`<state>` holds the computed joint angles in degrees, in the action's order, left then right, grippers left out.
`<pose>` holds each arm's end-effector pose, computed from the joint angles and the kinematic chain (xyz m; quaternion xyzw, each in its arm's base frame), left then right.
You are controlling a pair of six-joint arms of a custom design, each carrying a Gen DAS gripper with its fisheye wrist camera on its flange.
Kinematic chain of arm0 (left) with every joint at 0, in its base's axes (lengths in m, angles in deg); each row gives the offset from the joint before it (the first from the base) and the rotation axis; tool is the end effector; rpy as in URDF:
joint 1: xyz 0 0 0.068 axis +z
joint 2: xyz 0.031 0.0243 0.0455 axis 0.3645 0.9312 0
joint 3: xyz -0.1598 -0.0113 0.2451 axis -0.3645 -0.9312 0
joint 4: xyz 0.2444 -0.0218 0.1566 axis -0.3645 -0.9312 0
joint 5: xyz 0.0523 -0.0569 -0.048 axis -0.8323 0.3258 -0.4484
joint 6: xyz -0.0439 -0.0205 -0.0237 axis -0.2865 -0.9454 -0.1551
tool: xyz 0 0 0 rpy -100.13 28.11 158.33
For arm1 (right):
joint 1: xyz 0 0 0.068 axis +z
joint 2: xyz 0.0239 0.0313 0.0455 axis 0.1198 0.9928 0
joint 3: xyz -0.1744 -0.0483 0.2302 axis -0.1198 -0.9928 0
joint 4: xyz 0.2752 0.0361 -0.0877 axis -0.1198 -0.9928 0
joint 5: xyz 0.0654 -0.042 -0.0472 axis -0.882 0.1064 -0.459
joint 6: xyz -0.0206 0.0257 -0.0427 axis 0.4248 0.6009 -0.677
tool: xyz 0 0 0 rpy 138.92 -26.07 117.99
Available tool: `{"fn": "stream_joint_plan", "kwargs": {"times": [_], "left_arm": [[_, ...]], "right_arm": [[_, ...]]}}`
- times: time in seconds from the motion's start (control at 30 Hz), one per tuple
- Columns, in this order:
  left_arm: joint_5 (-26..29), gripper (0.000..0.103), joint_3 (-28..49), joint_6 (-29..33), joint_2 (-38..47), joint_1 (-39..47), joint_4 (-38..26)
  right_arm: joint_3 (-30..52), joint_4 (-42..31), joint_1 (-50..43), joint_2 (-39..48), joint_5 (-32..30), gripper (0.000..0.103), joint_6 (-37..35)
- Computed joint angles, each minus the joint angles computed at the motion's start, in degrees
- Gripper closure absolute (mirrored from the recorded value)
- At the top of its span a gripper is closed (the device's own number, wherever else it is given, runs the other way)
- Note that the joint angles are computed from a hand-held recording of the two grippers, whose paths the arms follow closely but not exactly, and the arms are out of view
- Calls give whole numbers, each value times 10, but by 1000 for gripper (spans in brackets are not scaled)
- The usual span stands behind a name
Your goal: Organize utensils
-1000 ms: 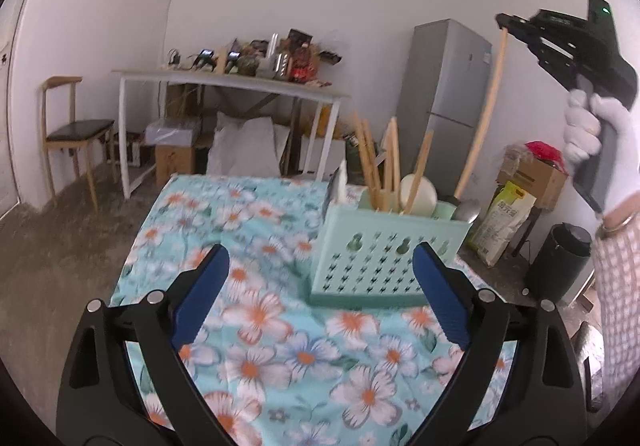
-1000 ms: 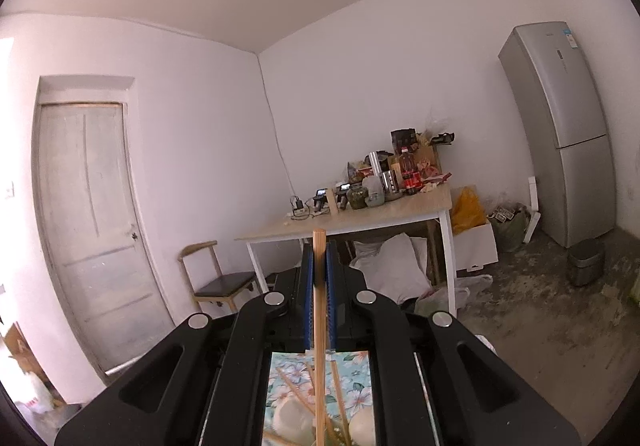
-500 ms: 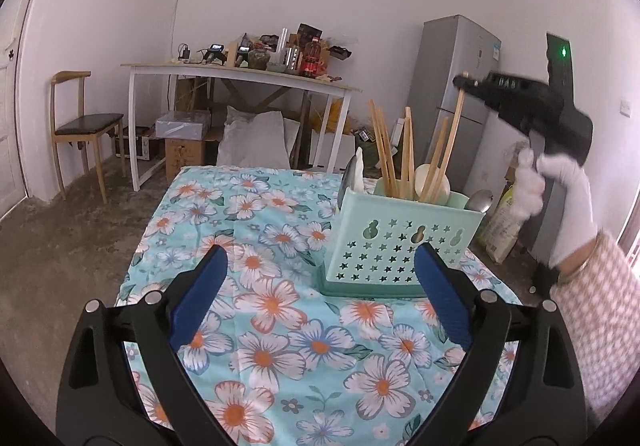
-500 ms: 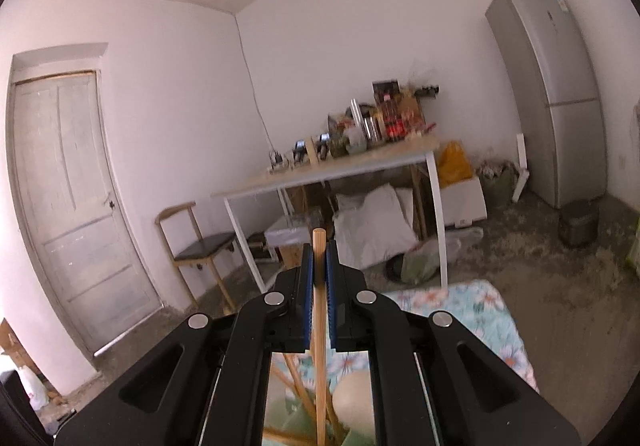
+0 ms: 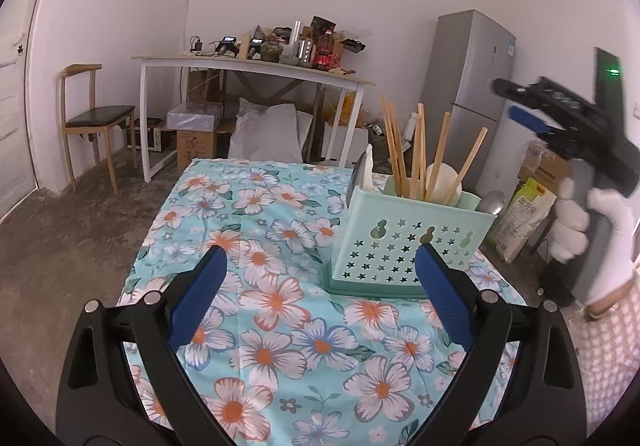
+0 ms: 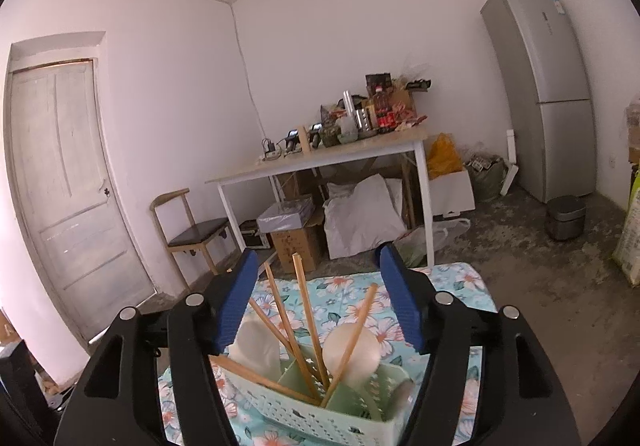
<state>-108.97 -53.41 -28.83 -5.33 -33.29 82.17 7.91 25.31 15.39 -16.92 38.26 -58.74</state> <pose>0.1407 -0.1686 0.2221 0.0745 0.8416 -0.1583 0.5110 0.1786 0.0281 0.2945 0.0431 0.7788 0.1494 0.6076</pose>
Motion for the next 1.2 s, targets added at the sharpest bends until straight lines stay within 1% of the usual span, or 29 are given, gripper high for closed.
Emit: {"fn": "stream_joint_plan", "kwargs": {"times": [0.13,0.2,0.27,0.3,0.37,0.43,0.47,0.57,0.67,0.73,0.8,0.87,1.0,1.1,1.2], "left_arm": [[-20,11,15,-10,8,-5,-23],[-30,11,22,-16,12,-8,-35],[-50,11,34,-23,23,-15,-53],[-59,10,40,-26,29,-18,-61],[-73,10,50,-37,43,-26,-76],[-83,10,60,-52,55,-30,-90],[-84,10,62,-61,59,-31,-93],[-94,10,72,-76,72,-37,-102],[-111,10,89,-80,91,-45,-123],[-114,10,98,-82,101,-47,-137],[-120,10,106,-90,108,-49,-153],[-124,10,109,-97,110,-49,-165],[-121,10,119,-107,117,-42,-198],[-106,10,126,-110,124,-31,-217],[-115,10,131,-118,132,-35,-233]], "right_arm": [[-10,-64,10,-77,19,33,5],[-15,-103,30,-112,49,30,8],[-20,-143,60,-147,88,25,15],[-25,-173,91,-167,128,24,24],[-29,-212,133,-186,179,21,44],[-37,-266,200,-198,252,17,79],[-39,-294,238,-196,294,15,103],[-41,-357,332,-171,394,10,185],[-34,-427,422,-126,475,7,293],[-26,-481,479,-79,523,7,394],[-20,-526,519,-32,546,6,473],[-16,-552,546,8,555,7,528],[-24,-552,563,49,548,7,555],[-30,-559,561,56,540,7,580],[-33,-573,557,56,540,7,602]]}}
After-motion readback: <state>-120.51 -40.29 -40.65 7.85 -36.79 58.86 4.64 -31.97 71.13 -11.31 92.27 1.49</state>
